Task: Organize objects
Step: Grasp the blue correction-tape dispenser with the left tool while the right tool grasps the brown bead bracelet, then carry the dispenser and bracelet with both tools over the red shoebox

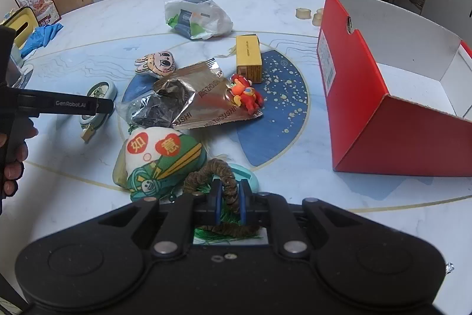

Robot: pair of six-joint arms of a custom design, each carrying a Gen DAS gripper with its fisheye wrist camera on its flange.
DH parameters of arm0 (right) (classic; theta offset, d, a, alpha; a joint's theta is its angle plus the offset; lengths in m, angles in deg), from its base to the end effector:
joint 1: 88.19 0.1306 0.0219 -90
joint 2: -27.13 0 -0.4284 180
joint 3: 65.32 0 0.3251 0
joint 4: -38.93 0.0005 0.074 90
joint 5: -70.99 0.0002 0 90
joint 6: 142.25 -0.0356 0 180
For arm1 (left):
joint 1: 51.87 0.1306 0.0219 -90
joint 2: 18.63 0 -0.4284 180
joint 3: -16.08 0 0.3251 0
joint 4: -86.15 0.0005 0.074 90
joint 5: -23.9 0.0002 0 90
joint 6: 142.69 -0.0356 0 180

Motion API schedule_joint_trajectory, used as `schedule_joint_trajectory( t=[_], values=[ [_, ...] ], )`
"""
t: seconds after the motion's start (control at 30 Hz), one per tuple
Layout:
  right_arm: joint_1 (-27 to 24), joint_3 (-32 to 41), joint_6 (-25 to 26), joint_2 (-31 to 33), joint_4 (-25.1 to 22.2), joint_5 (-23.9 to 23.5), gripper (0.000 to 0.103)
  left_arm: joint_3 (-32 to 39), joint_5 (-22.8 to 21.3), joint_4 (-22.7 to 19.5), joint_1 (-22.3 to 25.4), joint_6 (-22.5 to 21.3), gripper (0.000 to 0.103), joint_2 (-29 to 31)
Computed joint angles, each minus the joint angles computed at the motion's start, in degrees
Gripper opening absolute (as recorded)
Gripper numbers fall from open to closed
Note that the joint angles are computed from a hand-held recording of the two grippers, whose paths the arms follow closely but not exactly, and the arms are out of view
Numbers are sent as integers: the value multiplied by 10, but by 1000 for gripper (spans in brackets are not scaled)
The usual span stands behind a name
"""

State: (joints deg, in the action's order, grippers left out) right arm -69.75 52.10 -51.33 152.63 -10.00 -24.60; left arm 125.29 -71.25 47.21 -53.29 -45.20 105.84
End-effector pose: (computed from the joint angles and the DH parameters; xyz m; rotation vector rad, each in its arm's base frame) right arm 0.6175 0.2090 0.3418 -0.4700 2.5338 0.2405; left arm 0.6417 -0.0132 0.3093 -0.1694 2.5062 0.0496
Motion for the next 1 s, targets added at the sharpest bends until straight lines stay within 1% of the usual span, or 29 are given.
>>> schedule_joint_trajectory(
  t=[0.03,0.1,0.3,0.63,0.73,0.83,1.0],
  values=[
    [0,-1,-1,-1,0,1,10,0,-5,0,-1,-5,66,0],
    [1,-2,-1,-3,1,2,10,-6,-3,9,-1,-10,49,-3],
    [-2,-2,-8,-13,-2,-14,9,-6,9,6,3,-21,48,-6],
    [-26,13,-29,-41,-15,-59,9,-16,29,1,6,-14,48,-32],
    [-38,31,-25,-43,-18,-70,9,-8,30,-5,2,-18,48,-40],
    [-55,55,-21,-42,-22,-90,9,4,28,-11,-7,-14,48,-48],
    [-84,112,8,-28,-39,-123,9,44,12,-35,-33,-15,48,-48]
  ],
)
